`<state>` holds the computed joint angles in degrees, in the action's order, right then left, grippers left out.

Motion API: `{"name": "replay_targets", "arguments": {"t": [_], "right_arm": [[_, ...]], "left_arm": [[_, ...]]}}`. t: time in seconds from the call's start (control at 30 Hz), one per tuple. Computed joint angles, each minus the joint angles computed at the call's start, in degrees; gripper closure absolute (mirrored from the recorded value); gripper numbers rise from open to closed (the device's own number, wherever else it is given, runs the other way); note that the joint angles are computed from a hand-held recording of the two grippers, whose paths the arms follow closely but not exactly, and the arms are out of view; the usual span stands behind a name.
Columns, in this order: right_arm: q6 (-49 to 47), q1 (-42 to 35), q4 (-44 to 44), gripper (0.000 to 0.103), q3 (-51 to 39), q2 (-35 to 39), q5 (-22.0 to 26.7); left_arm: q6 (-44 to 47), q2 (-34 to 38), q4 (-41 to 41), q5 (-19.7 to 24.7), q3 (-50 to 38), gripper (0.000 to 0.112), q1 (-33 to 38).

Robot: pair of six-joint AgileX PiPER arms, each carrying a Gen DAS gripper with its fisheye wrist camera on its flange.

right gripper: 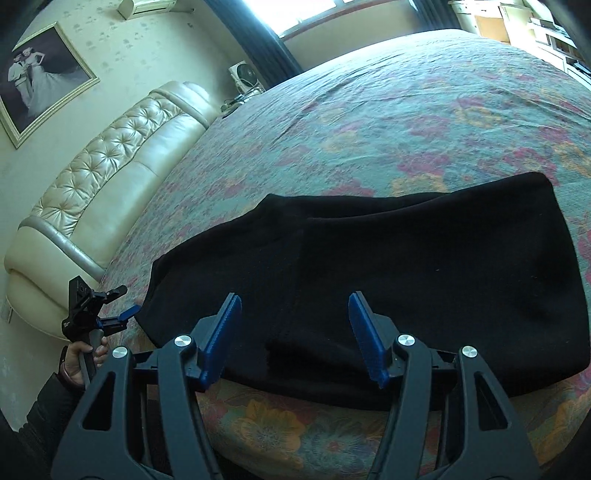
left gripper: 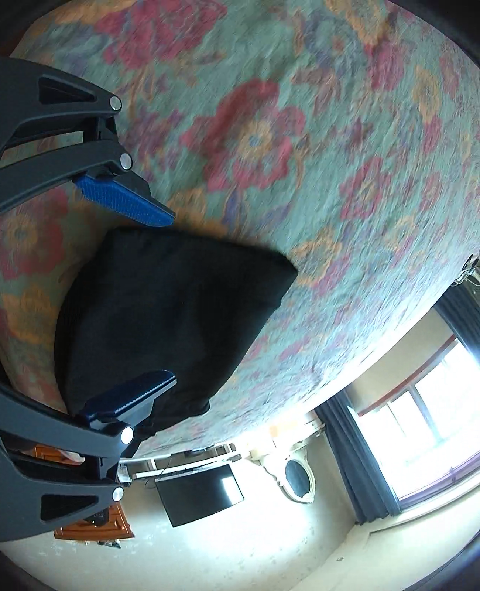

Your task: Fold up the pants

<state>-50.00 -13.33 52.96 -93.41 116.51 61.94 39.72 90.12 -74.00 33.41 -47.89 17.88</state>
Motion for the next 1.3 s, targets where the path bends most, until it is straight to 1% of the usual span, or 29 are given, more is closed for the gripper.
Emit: {"name": "replay_targets", "arguments": {"t": [0.03,0.07,0.13,0.17,0.2,0.23,0.3,0.33,0.37,0.43,0.5,0.57,0.6,0.63,0.67,0.7,0.73,0.87,0.93,1.03,1.17,1.3], "right_arm": [[-0.1,0.8,-0.2,0.043,0.7,-0.3,-0.2],[-0.4,1.4,-0.3,0.043,1.4,-0.7,-0.5],[-0.7,2.3,-0.7,0.043,2.2,-1.3,-0.4],[-0.7,2.7,-1.0,0.043,2.6,-1.5,-0.6],[-0.7,3.0,-1.2,0.043,2.8,-1.5,-0.6],[-0.4,3.2,-1.3,0.043,2.6,-1.3,-0.6],[0.1,3.4,-1.6,0.043,2.5,-0.9,-0.8],[0.4,3.5,-1.8,0.043,2.1,-0.5,-0.7],[0.7,3.6,-1.9,0.043,2.0,-0.2,-0.7],[1.0,3.6,-2.1,0.043,1.7,0.4,-0.6],[0.8,3.7,-2.1,0.043,1.9,0.3,-0.4],[0.5,3.9,-2.1,0.043,2.5,0.0,-0.6],[0.4,4.0,-2.0,0.043,2.5,0.0,-0.6],[0.3,4.0,-1.9,0.043,2.7,0.0,-0.6],[0.2,4.1,-1.9,0.043,2.8,0.0,-0.7],[0.2,4.1,-1.9,0.043,2.8,0.0,-0.7],[0.2,4.0,-1.9,0.043,2.8,0.1,-0.8],[0.5,3.8,-2.0,0.043,3.0,0.2,-1.2],[0.6,3.5,-1.8,0.043,2.7,0.2,-1.0],[0.5,3.0,-1.4,0.043,2.2,0.2,-0.5],[0.6,2.1,-0.6,0.043,1.4,0.0,-0.1],[0.9,0.8,-0.2,0.043,0.3,0.2,0.9]], "left_arm": [[-0.4,0.6,0.7,-0.5,-0.3,0.033,0.6],[1.2,1.6,0.2,0.4,-0.6,0.033,2.1],[3.0,4.7,-0.3,4.2,-2.5,0.033,3.9],[1.5,6.1,1.6,5.3,-3.9,0.033,3.8],[0.8,6.4,2.8,5.2,-4.7,0.033,2.9],[1.8,6.9,2.6,6.0,-5.5,0.033,2.4],[4.2,8.6,0.1,9.8,-6.6,0.033,2.3],[4.9,9.3,-1.1,10.9,-6.9,0.033,1.9],[5.6,9.9,-1.5,11.5,-7.3,0.033,1.4],[5.5,10.5,-1.2,10.1,-7.8,0.033,-0.4],[7.9,11.2,-4.4,11.1,-7.4,0.033,0.3],[8.4,12.2,-6.2,12.4,-7.9,0.033,1.0],[8.6,12.5,-6.7,12.8,-8.1,0.034,0.8],[8.2,12.7,-6.2,13.1,-8.5,0.046,0.6],[5.6,13.3,-4.1,12.1,-10.0,0.056,-0.8],[2.2,13.6,-0.6,11.2,-11.0,0.078,-1.7],[0.6,13.9,1.1,10.8,-11.4,0.091,-2.4],[1.4,12.3,-0.8,9.8,-10.1,0.096,-2.7],[-0.7,10.3,0.9,7.5,-10.8,0.097,-4.7],[-2.8,7.3,2.0,5.8,-12.7,0.097,-7.7],[-7.1,6.4,5.0,3.6,-18.5,0.097,-14.0],[-13.1,9.3,10.9,2.7,-27.5,0.097,-20.6]]}}
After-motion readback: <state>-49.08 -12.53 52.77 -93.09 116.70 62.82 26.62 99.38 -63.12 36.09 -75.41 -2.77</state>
